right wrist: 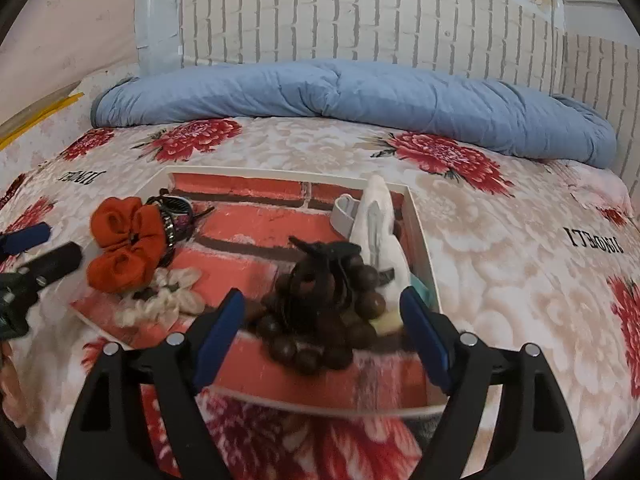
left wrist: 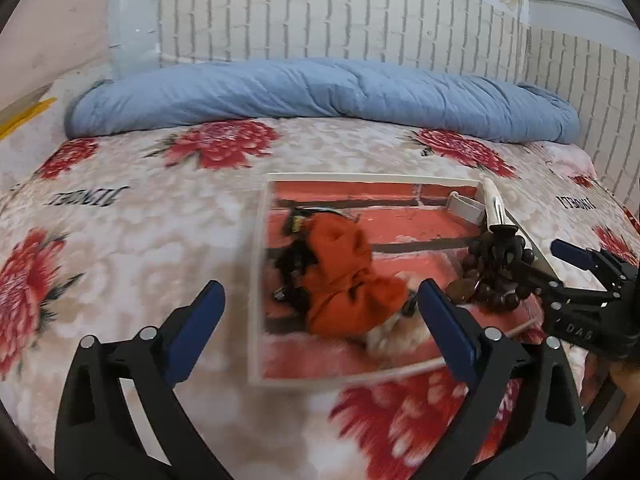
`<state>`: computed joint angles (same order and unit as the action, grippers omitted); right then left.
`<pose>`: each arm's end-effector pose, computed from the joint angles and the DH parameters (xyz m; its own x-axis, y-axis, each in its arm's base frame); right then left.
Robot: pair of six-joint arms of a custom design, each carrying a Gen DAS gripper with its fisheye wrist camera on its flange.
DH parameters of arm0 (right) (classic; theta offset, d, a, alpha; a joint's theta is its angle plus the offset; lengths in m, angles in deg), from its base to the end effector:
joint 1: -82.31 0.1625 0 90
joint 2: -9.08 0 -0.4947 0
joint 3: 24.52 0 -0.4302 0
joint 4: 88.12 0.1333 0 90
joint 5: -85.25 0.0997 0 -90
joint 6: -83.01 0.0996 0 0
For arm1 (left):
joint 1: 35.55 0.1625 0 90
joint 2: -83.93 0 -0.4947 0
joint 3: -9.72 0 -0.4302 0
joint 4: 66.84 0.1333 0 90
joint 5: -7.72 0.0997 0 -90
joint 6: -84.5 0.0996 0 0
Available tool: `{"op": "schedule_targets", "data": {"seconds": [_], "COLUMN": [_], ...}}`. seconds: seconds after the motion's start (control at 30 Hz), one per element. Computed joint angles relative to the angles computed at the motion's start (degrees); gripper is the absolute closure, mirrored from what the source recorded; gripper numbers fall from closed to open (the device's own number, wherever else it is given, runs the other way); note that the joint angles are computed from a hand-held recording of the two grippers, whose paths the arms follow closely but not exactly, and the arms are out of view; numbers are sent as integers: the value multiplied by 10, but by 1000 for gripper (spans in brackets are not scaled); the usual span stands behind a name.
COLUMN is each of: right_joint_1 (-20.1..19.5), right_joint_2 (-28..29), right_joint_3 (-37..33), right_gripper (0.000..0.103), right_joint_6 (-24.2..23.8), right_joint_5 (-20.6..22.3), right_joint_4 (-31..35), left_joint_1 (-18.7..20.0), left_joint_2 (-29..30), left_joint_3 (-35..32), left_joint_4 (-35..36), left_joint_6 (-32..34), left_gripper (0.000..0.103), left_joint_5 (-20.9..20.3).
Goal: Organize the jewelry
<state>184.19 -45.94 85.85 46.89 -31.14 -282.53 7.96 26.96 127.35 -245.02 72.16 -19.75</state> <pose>0.2232 -0.6284 0.2308 -0.6844 -0.2615 0.6806 -0.6664 0.6030 -0.4385 -0.2754 -0.5670 0.2076 -0.7382 -0.0794 -0.6699 0.4969 0.6076 -0.6195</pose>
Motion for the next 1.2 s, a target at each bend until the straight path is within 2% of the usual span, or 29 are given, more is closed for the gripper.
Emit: {"op": "schedule_targets", "data": {"seconds": [0.03, 0.1, 0.2, 0.3, 0.47, 0.57, 0.7, 0.8, 1.03, 1.2], "right_joint_1": [1, 2, 7, 11, 18, 25, 31, 34, 34, 35], "right_joint_2": [-7, -21, -42, -72, -110, -124, -143, -153, -154, -139], "right_joint_3": [10, 32, 74, 123, 195, 236, 280, 310, 370, 385], "right_gripper": [24, 13, 13, 13, 12, 4, 4, 4, 4, 4], "right_joint_6": [5, 9, 3, 12, 17, 11, 10, 1, -13, -23], "right_joint_5": [0, 2, 2, 4, 4, 0, 7, 18, 36, 40], "right_joint_4": [-5, -22, -61, -89, -137, -185, -233, -268, -362, -422], "left_joint_1": [-7, -24, -50, -83, -145, -181, -233, -272, -321, -337], "left_joint_2": [-10, -27, -48, -75, -121, -140, -156, -170, -176, -186], "left_joint_3": [11, 34, 64, 101, 156, 179, 212, 228, 246, 252], "left_joint_4": [6, 11, 16, 50, 184, 267, 348, 443, 579, 649], "left_joint_6": [-10, -24, -36, -82, -227, -313, -418, -519, -660, -739], "left_gripper": [7, 5, 5, 5, 5, 5, 5, 5, 5, 5], "left_joint_5": [9, 33, 60, 79, 104, 106, 117, 120, 118, 131]}}
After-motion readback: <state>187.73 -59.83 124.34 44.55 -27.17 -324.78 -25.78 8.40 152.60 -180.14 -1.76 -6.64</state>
